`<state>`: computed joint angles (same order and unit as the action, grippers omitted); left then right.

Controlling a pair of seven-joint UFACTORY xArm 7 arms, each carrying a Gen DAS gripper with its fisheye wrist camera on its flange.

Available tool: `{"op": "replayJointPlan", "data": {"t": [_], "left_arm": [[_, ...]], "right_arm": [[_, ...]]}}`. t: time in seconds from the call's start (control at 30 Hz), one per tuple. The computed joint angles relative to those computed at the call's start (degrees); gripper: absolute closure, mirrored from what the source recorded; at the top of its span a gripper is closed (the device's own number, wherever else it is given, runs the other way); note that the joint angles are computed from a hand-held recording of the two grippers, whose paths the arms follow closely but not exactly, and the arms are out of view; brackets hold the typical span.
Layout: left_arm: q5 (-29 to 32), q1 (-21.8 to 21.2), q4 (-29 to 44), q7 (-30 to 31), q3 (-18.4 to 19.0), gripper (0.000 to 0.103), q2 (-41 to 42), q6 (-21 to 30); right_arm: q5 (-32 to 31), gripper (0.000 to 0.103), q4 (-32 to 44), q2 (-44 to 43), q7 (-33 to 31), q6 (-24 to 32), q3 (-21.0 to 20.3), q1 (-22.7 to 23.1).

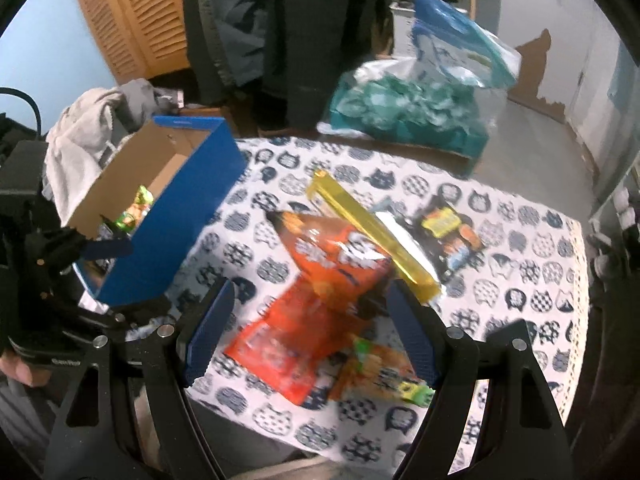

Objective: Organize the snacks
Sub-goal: 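Move both tools back over the remaining orange bags, then grasp the large orange bag with left tool while right tool grasps green-orange bag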

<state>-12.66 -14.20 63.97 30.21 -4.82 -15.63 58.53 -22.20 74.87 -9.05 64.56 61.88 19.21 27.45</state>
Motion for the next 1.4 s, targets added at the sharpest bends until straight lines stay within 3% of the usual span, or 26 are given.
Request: {"op": "replayJointPlan", "data": {"t": [0.3, 0.87, 1.13, 1.33, 1.4], "left_arm": [[-0.3, -2.0, 0.8, -2.0, -1.8, 0.024, 2.1, 1.3], [0.2, -3.8, 2.9, -5.6, -3.5, 0.024, 8.9, 6.1], [0.1, -4.0, 5.1, -8.6, -4.1, 0.024, 12.9, 5.6], [1.2, -4.8, 6.0, -9.6, -4.8, 0.024, 14.9, 4.8], [1.5, -5.1, 6.5, -10.3, -5.0, 0.024, 15.6, 4.9]], "right_arm": [[4.0, 0.024, -5.9, -4.9, -13.0, 5.7, -0.8, -0.6], [11.4, 0.024, -13.3, -5.8, -36.6, 2.7, -2.3, -0.8], [12.2, 0.024, -15.8, -5.1, -42.2, 2.6, -2.0, -0.5], [10.9, 0.024, -16.1, -2.4, -42.4, 1.8, -2.1, -0.6], [11.3, 0.039, -16.2, -1.8, -42.1, 1.8, -2.5, -0.7]]}}
